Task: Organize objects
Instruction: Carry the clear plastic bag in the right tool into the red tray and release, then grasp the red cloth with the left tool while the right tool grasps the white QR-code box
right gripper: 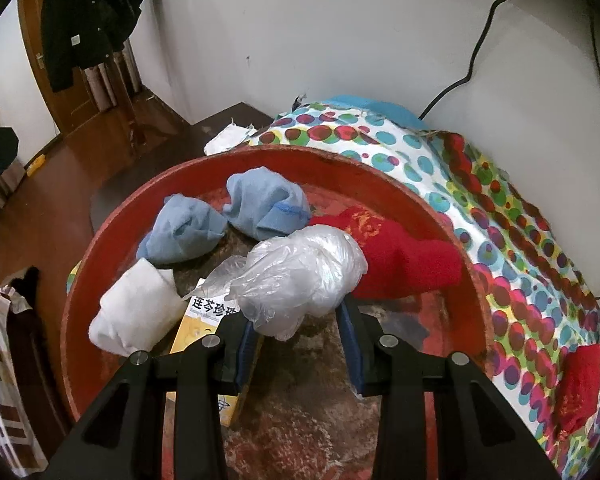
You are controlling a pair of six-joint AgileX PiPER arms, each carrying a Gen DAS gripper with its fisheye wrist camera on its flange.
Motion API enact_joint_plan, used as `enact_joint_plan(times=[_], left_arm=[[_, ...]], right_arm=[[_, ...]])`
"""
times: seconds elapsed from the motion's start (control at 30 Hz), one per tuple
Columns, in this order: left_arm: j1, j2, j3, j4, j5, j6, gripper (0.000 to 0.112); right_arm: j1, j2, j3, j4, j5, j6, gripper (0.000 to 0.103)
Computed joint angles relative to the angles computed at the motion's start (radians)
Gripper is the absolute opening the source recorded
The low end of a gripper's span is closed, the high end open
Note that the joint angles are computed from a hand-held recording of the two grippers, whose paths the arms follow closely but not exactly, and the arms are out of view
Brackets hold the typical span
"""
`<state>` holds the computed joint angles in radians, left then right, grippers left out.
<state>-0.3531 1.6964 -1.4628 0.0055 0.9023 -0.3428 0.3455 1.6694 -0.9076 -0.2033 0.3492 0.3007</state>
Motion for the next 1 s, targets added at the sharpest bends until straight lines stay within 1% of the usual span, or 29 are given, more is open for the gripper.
enact_joint_plan(times=[0.03,0.07,0.1,0.13,0.17,0.23,0.3,0.37,0.4,0.53,0.63,0.67,0.73,0.77,0.83,0.9,1.0], left_arm=[[0.001,0.003,-0.001,-0.001,0.001,0.000,0.056],[-0.001,0.007,-0.003,0.002,0.001,-0.003,0.056],[-0.002,0.010,-0.005,0.004,0.003,-0.005,0.056],[-0.004,0.015,-0.007,0.006,0.005,-0.007,0.056],[-0.006,0.018,-0.009,0.007,0.005,-0.009,0.056],[-0.017,0.026,-0.014,0.017,0.008,-0.017,0.056],[-0.030,0.032,-0.023,0.027,0.016,-0.024,0.056],[-0.048,0.038,-0.028,0.035,0.020,-0.028,0.056],[-0.057,0.042,-0.032,0.039,0.021,-0.030,0.056],[-0.107,0.066,-0.057,0.053,0.034,-0.039,0.056],[-0.161,0.085,-0.076,0.061,0.041,-0.036,0.056],[-0.175,0.091,-0.081,0.064,0.042,-0.034,0.056],[-0.209,0.103,-0.093,0.078,0.047,-0.039,0.056],[-0.228,0.111,-0.099,0.089,0.050,-0.043,0.056],[-0.262,0.126,-0.113,0.107,0.060,-0.050,0.056],[-0.294,0.144,-0.130,0.116,0.068,-0.051,0.056],[-0.339,0.166,-0.148,0.131,0.077,-0.053,0.056]], right_arm=[[0.001,0.006,0.000,-0.011,0.001,0.018,0.040],[-0.001,0.006,0.005,-0.005,-0.003,0.017,0.047],[-0.004,0.002,0.013,0.000,-0.011,0.014,0.051],[-0.003,-0.013,0.030,-0.035,-0.020,0.051,0.056],[-0.007,-0.027,0.046,-0.048,-0.029,0.060,0.059],[-0.024,-0.059,0.075,-0.019,-0.035,0.029,0.059],[-0.054,-0.101,0.110,0.051,-0.043,-0.040,0.060],[-0.100,-0.175,0.173,0.072,-0.057,-0.070,0.060],[-0.127,-0.196,0.187,0.115,-0.057,-0.124,0.060],[-0.310,-0.320,0.275,0.302,-0.033,-0.372,0.060],[-0.503,-0.387,0.310,0.424,0.000,-0.567,0.060],[-0.588,-0.400,0.314,0.491,0.019,-0.660,0.060],[-0.725,-0.412,0.314,0.556,0.037,-0.776,0.060],[-0.818,-0.412,0.307,0.591,0.049,-0.845,0.060],[-0.941,-0.403,0.295,0.660,0.065,-0.955,0.060],[-1.070,-0.370,0.279,0.721,0.061,-1.057,0.060],[-1.190,-0.277,0.241,0.735,0.027,-1.106,0.060]])
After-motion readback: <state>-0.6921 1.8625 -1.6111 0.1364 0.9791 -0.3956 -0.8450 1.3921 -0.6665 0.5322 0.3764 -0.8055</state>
